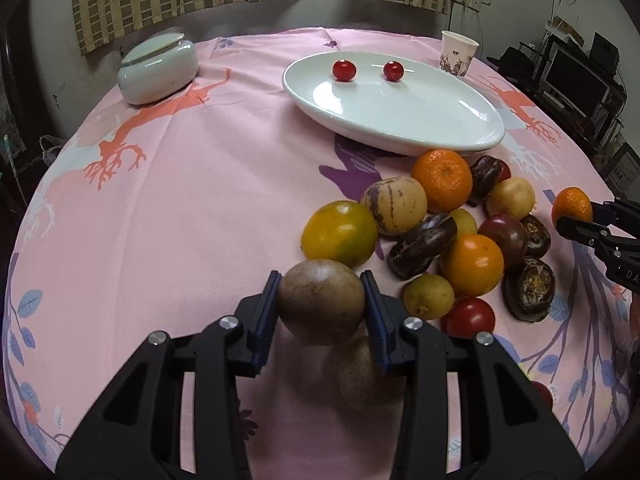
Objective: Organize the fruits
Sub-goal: 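Carry the orange and brown fruit onto the white plate and open both tools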
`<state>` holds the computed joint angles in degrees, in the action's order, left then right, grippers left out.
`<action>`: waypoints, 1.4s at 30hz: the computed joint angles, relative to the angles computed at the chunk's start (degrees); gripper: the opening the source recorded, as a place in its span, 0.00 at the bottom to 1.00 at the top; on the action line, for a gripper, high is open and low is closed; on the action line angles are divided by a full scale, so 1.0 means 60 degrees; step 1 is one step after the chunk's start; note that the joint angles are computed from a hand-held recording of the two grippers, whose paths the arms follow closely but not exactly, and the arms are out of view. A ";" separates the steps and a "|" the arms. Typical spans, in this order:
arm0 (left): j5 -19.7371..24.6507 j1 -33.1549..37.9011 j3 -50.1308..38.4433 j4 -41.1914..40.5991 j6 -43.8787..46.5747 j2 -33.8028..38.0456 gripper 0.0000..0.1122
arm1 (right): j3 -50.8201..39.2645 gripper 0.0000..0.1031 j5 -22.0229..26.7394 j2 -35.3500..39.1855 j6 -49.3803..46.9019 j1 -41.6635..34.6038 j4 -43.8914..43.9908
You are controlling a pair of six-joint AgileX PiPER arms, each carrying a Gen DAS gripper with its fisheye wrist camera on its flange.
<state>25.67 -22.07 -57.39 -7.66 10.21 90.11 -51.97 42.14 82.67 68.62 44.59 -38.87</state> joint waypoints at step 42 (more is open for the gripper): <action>0.2346 -0.1049 -0.6411 0.2021 -0.3191 0.3239 0.36 | -0.2973 0.37 -0.0270 0.1427 -0.3006 -0.2194 0.1062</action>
<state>39.75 -28.36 -95.86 4.47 -8.93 109.54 -69.80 40.52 91.23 50.58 31.43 -32.50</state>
